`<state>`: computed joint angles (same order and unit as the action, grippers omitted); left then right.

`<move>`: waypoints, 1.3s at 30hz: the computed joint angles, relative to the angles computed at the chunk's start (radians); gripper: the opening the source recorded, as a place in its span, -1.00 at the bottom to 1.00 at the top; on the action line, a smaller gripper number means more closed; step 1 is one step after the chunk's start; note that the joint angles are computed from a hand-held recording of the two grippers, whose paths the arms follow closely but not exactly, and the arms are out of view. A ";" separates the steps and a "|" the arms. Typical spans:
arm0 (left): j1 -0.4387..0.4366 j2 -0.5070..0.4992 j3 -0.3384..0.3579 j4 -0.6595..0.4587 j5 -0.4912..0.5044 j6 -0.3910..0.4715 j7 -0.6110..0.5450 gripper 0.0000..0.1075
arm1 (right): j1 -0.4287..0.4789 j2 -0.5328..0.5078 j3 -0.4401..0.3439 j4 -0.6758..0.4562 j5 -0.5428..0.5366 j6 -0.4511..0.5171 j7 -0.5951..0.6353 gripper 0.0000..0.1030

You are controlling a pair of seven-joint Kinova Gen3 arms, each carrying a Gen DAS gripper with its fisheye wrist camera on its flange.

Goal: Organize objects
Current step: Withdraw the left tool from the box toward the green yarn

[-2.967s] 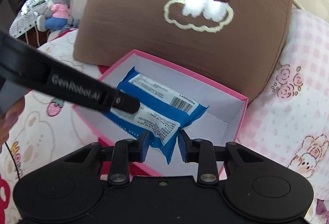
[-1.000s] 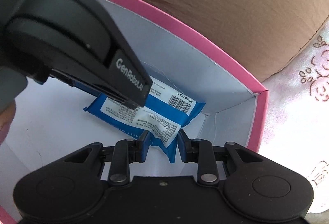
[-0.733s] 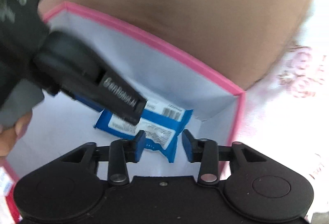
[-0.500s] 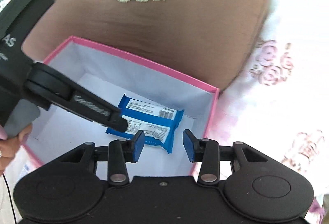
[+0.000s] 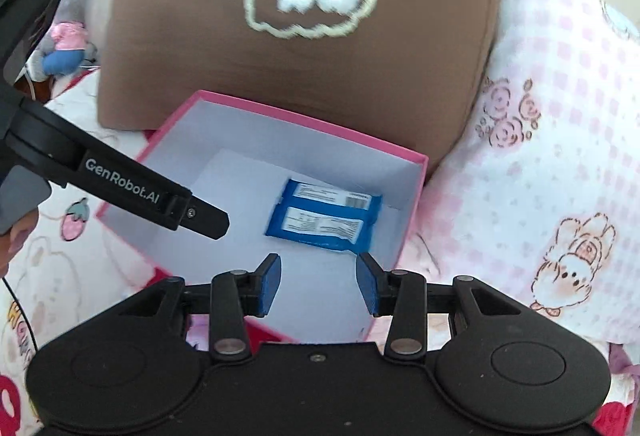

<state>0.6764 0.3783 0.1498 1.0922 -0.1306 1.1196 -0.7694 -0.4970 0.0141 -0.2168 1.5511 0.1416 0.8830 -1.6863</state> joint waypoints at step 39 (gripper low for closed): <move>0.067 -0.360 0.215 0.207 -0.168 0.139 0.222 0.83 | 0.047 -0.349 -0.108 0.090 -0.166 0.135 0.021 0.87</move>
